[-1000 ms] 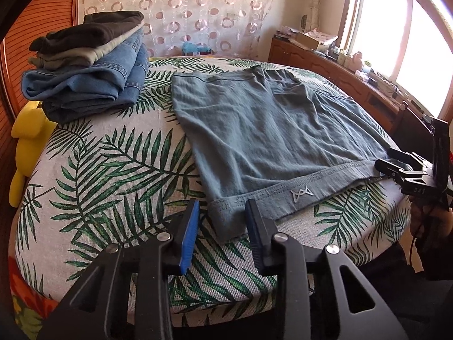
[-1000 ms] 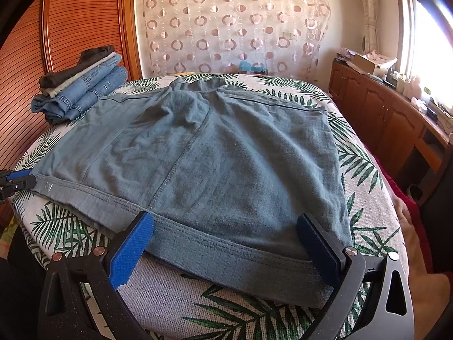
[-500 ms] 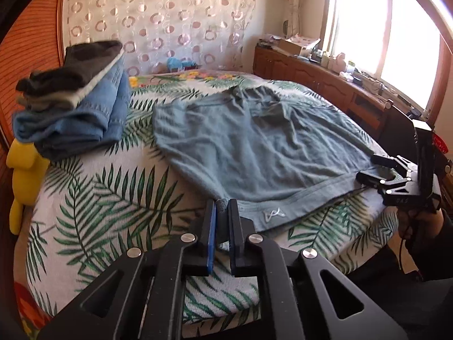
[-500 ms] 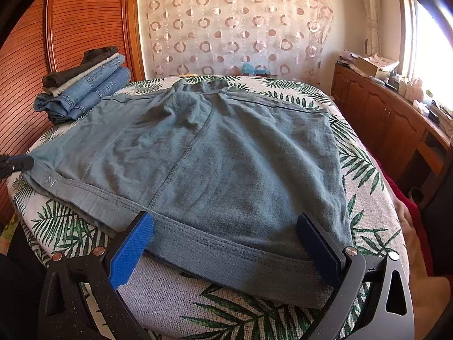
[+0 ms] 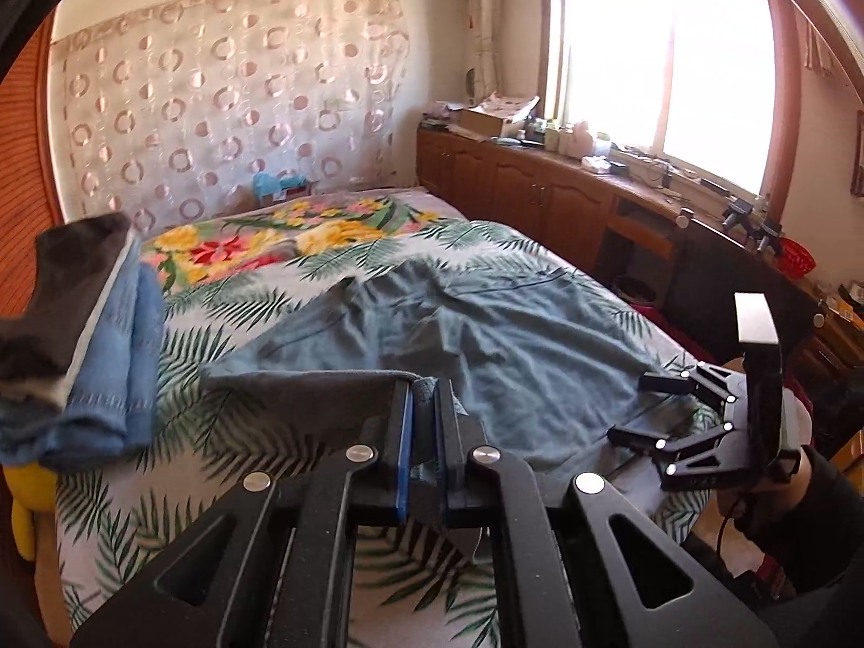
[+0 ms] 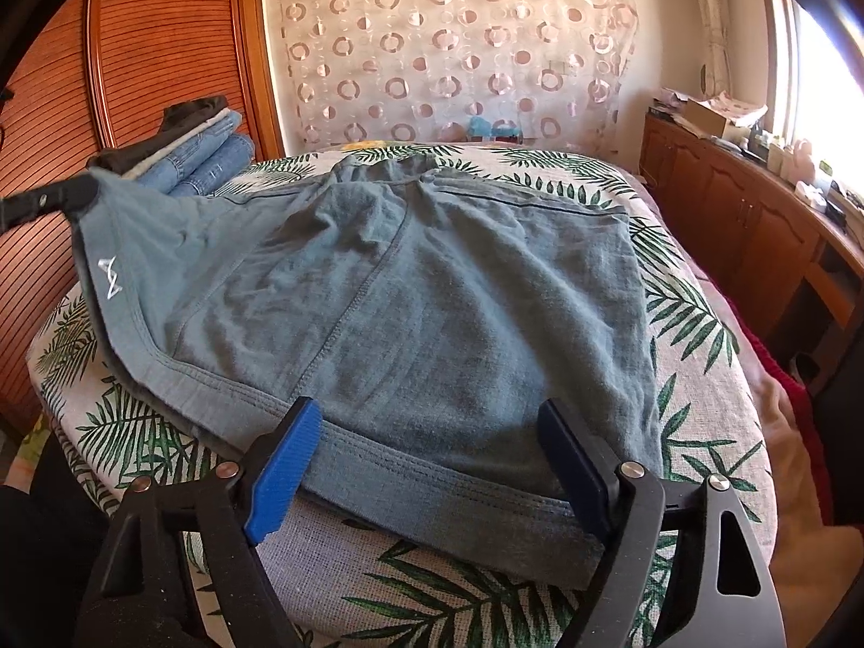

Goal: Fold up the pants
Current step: 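Lift the hem corner with the left gripper, fold it over the other leg, release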

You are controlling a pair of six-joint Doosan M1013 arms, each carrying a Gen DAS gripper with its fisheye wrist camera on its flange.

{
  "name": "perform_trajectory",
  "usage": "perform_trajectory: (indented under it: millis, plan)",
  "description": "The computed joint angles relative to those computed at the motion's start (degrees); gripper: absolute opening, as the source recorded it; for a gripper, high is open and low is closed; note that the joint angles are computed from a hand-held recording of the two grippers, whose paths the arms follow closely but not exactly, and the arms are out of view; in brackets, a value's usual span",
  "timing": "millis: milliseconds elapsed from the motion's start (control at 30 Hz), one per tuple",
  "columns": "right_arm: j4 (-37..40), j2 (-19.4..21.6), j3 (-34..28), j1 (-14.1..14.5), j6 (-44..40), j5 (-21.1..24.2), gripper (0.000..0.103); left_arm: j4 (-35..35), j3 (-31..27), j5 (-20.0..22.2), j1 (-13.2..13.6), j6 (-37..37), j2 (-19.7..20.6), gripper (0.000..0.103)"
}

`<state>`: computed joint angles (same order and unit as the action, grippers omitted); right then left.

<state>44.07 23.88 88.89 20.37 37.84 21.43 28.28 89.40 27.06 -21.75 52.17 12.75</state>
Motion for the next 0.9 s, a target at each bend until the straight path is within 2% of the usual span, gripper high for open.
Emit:
perform_trajectory:
  millis: [400,567,767,833,900]
  plan:
    - [4.0,-0.6,1.2,-0.4,-2.4,-2.2,0.082,-14.4,-9.4,0.5,-0.7,17.1,5.5,0.008]
    - [6.7,-0.9,1.9,-0.9,-4.3,-2.7,0.082,-16.1,-11.8,2.0,-1.3,18.8,7.6,0.008]
    - [8.7,-1.0,2.7,-1.2,-4.9,-3.6,0.082,-17.8,-11.9,3.1,-1.1,19.5,8.6,0.008]
    - [8.5,-0.9,2.8,-1.1,-4.3,-3.8,0.082,-18.1,-11.9,3.5,-0.9,19.3,8.7,0.011]
    - [8.4,-0.8,2.8,-1.1,-3.8,-3.8,0.082,-16.1,-11.3,3.3,-0.8,17.0,8.4,0.029]
